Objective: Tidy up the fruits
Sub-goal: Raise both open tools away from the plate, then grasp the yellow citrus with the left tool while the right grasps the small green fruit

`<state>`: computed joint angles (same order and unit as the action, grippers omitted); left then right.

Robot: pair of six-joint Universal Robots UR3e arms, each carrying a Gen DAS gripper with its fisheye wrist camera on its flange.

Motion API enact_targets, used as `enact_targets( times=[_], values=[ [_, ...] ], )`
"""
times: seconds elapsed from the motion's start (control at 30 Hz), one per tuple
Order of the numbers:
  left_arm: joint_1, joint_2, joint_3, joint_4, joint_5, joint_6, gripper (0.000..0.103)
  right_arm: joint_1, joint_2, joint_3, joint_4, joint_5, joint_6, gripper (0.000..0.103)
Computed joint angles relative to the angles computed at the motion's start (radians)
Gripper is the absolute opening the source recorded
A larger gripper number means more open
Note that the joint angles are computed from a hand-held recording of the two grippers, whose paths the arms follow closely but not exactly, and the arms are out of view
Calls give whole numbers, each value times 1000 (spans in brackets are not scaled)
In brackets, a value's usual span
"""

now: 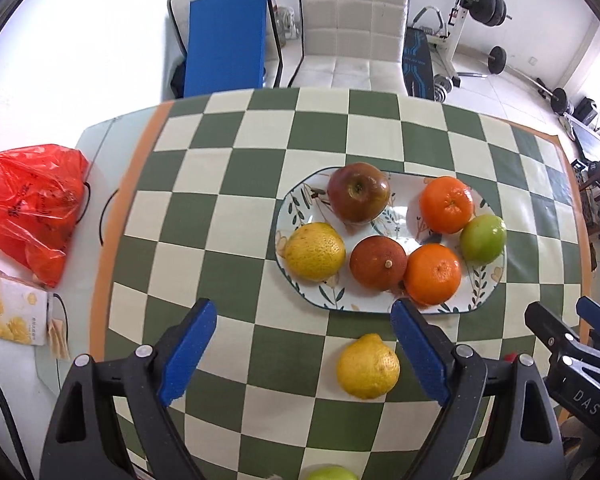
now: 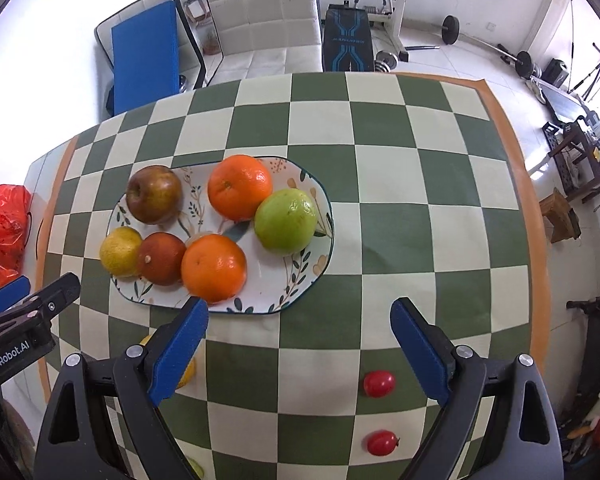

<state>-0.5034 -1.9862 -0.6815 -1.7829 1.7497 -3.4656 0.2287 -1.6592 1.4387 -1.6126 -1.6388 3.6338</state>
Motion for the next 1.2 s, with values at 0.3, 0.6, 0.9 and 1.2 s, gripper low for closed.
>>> enact_targets(
  times=[0.3, 0.6, 0.9, 1.2],
  values=[
    [-44, 185, -63, -10, 32, 11, 89, 159, -65, -172, 174, -128, 122, 95],
    [-95, 258, 33, -115, 30, -7, 89, 361, -10, -508, 439, -249, 283, 95],
    [-128, 292, 37, -149, 34, -46, 89, 488, 88, -802, 642, -301, 410, 95],
    [-107, 307, -84, -123, 54, -41, 101, 415, 8, -642, 529, -219, 378, 95]
  ],
)
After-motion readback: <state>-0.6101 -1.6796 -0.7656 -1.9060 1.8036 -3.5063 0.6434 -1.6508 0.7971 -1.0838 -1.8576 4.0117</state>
